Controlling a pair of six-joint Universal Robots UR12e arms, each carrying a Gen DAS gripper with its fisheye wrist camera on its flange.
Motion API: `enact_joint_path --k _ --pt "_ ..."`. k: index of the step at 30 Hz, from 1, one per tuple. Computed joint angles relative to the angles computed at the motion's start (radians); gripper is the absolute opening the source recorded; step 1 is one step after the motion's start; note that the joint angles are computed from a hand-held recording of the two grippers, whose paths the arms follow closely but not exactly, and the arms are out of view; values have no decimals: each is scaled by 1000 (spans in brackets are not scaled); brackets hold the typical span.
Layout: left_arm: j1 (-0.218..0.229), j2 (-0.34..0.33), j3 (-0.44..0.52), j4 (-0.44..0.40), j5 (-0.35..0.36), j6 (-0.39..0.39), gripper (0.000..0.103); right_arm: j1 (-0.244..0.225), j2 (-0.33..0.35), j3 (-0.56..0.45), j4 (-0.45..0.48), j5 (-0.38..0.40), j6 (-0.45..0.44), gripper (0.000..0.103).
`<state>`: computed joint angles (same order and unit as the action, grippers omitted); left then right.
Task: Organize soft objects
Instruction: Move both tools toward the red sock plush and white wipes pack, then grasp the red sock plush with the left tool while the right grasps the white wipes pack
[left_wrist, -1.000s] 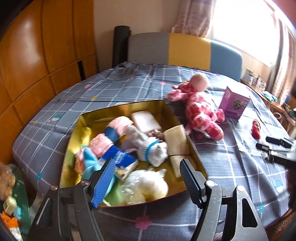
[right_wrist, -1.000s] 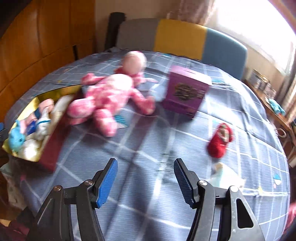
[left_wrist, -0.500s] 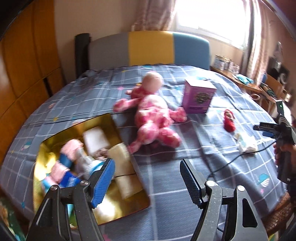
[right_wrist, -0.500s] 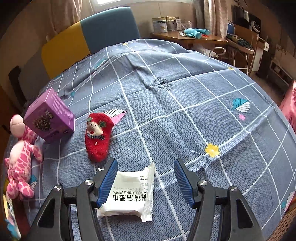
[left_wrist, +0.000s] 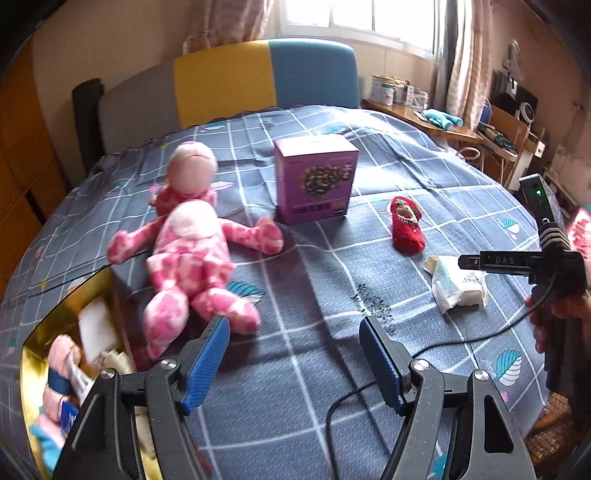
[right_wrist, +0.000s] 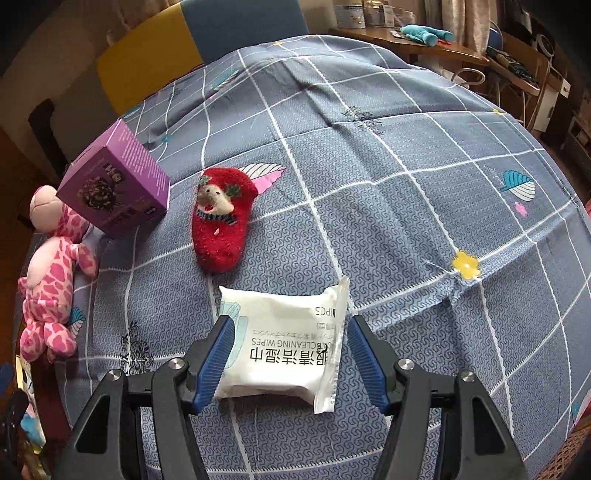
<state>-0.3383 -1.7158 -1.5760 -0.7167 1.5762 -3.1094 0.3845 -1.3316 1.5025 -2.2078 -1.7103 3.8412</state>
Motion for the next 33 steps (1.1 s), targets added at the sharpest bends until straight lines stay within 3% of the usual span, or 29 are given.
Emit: enact_joint_path --k 8,12,22,30,31,33 --pt "-35 -111 122 -63 -55 58 73 -16 -46 43 2 -123 207 64" --pt "-56 -173 196 -99 -80 83 73 -22 -58 56 1 -132 260 64" --pt "-93 -334 400 -191 -131 92 73 -27 -52 55 -7 -89 246 64" --pt "-121 -433 512 -248 -116 84 73 -31 -56 65 -29 -66 243 65" --pt "-122 -442 523 -261 -120 78 72 -32 -56 66 -32 -61 243 65" --pt "-122 -456 540 -291 -133 73 60 -33 -55 66 -31 -53 245 65"
